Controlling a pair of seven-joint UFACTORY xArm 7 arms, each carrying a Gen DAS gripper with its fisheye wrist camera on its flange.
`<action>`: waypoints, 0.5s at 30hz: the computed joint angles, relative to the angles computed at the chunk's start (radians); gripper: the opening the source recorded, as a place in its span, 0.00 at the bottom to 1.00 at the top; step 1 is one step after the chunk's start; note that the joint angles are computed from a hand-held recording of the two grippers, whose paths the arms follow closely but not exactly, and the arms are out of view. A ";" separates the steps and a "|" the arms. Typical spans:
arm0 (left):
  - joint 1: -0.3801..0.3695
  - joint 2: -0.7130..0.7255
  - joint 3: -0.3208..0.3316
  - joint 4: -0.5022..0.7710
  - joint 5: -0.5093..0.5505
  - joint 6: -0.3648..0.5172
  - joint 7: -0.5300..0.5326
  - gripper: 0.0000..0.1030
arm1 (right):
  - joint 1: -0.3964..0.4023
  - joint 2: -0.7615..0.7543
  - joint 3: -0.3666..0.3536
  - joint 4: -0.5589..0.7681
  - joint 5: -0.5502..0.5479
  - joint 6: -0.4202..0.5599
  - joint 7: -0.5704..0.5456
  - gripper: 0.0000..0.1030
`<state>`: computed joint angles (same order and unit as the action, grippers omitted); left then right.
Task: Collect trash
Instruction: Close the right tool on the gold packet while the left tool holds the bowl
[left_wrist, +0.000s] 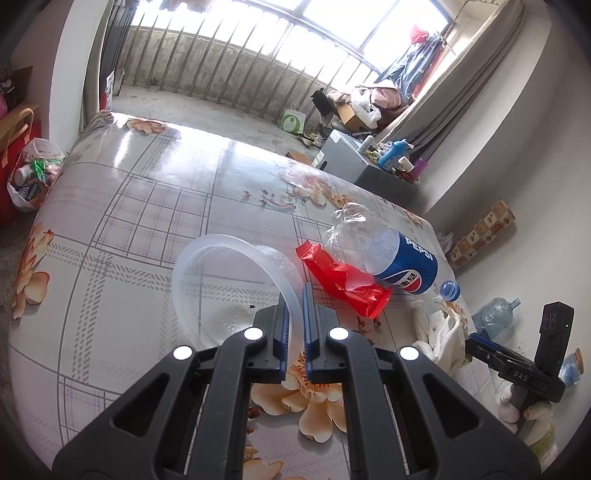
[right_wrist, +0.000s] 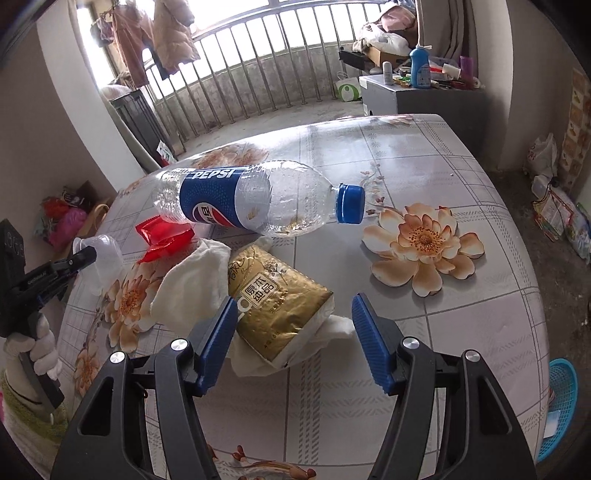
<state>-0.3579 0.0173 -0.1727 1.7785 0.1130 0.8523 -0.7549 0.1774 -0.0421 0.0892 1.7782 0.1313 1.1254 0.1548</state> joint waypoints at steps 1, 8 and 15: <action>0.000 -0.001 0.001 0.000 0.001 0.001 -0.002 0.05 | 0.002 0.006 0.000 0.006 0.006 0.005 -0.027 0.65; 0.002 -0.001 0.001 0.001 0.001 -0.002 -0.016 0.05 | -0.001 0.053 -0.003 0.056 0.040 0.022 -0.166 0.69; 0.005 -0.004 0.002 -0.001 0.001 0.001 -0.013 0.04 | -0.018 0.073 -0.008 0.071 0.127 0.047 -0.206 0.69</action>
<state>-0.3529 0.0132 -0.1704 1.7773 0.1136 0.8536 -0.7684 0.1591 0.0307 0.0808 1.8488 0.2584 1.1728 -0.0515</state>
